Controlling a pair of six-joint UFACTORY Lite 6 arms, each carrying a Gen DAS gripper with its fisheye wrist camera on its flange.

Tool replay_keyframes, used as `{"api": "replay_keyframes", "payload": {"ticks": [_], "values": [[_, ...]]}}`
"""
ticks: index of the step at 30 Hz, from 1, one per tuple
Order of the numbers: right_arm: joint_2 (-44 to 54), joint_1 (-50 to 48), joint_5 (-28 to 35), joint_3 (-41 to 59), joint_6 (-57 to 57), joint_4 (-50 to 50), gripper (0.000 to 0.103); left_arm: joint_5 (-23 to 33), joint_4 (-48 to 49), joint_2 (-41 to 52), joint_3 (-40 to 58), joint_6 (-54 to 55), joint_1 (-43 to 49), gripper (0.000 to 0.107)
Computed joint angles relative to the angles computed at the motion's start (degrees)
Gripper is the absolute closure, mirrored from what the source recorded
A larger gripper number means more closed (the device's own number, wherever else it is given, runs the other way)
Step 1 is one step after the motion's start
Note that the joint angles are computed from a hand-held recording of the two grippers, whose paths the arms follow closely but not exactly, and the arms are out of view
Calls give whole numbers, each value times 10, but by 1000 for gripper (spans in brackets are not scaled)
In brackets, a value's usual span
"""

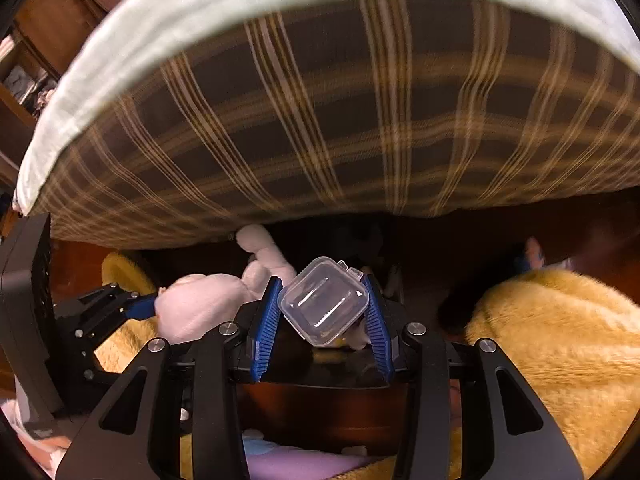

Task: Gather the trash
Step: 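Lower the plush owl and clear case into the bin and open both tools, then raise both open tools back up toward the black box on the bed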

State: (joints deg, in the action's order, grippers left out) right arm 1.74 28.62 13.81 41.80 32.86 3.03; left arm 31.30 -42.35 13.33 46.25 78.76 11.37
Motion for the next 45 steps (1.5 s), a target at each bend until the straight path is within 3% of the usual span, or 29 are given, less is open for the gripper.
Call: {"api": "replay_keyframes", "payload": {"ticks": [4,12,15,17,23,28,34,39,45], "values": [[45,-16,-7,21,-106,102,61,-7,0,17,0,-3,-11,47],[62,-24,20,63,-78,75,58,9,22,63,47,-21,12,45],[53,-26,23,61,-46,44,45,30,23,61,67,-10,37,37],[42,-25,31,61,-9,10,39,35,24,46,69,-17,39,25],[-18,-16,69,63,123,-118,10,70,24,-5,77,-5,86,13],[-83,-32,79,49,144,-159,7,124,18,-68,98,-12,116,12],[-144,-26,151,120,170,-231,6,213,-10,-118,166,-33,156,12],[-109,-44,181,222,126,-229,5,242,-18,-92,266,-72,161,12],[-14,-77,187,366,52,-177,4,222,-11,-5,413,-150,134,12]]}}
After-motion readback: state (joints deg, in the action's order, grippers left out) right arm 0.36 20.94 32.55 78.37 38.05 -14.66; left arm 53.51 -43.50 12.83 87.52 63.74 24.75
